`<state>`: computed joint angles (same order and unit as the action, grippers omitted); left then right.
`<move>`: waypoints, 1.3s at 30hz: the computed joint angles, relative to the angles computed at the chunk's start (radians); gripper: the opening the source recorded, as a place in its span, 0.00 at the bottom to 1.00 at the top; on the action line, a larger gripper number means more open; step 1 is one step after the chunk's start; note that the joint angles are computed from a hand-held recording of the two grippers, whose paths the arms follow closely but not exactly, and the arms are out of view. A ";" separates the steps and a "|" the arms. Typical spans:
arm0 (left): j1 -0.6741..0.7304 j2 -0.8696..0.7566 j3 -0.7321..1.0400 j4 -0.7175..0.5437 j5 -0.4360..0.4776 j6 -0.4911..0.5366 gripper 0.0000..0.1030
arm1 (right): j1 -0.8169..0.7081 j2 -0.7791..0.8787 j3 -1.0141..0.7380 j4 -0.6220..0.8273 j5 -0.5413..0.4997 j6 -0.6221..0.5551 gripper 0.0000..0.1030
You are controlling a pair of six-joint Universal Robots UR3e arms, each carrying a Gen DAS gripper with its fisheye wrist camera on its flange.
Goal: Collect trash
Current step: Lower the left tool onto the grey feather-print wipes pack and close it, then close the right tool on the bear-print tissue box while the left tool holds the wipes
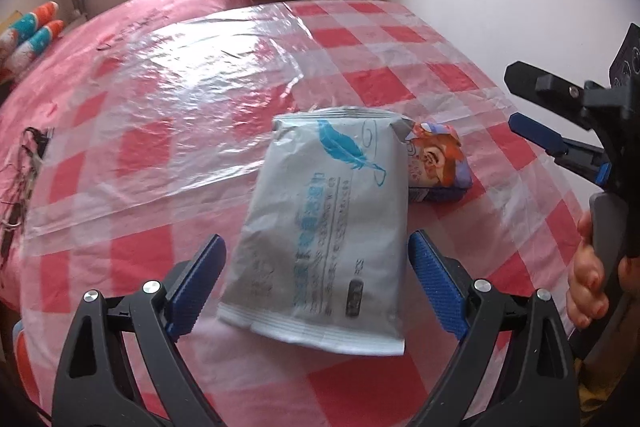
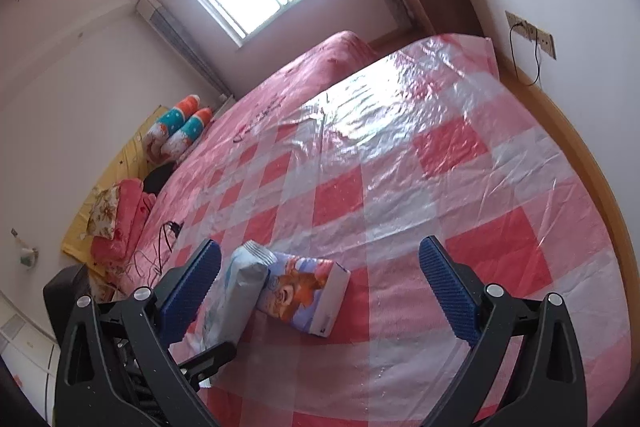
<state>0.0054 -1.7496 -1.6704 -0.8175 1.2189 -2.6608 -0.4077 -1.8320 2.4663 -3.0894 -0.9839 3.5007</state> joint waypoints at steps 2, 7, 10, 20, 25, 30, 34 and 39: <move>-0.013 -0.035 0.030 -0.005 0.015 -0.006 0.90 | -0.001 0.019 -0.007 -0.006 0.021 -0.008 0.95; -0.012 -0.091 0.091 -0.045 -0.011 -0.002 0.90 | 0.016 0.068 -0.036 -0.001 0.051 -0.034 0.95; -0.015 -0.108 0.096 -0.029 -0.021 0.007 0.90 | 0.039 0.104 -0.062 0.007 0.048 -0.050 0.95; -0.004 -0.108 0.063 0.055 -0.050 -0.068 0.80 | 0.099 0.180 -0.127 0.012 0.012 -0.054 0.95; 0.015 -0.097 0.047 0.071 -0.060 -0.118 0.76 | 0.124 0.212 -0.162 0.023 -0.011 -0.057 0.95; 0.051 -0.070 0.013 0.101 -0.053 -0.162 0.76 | 0.179 0.244 -0.215 0.062 -0.061 -0.064 0.95; 0.101 -0.016 -0.042 0.150 -0.035 -0.155 0.76 | 0.231 0.281 -0.258 0.079 -0.073 -0.057 0.95; 0.187 0.036 -0.094 0.163 -0.034 -0.139 0.76 | 0.325 0.334 -0.328 0.103 -0.080 -0.049 0.95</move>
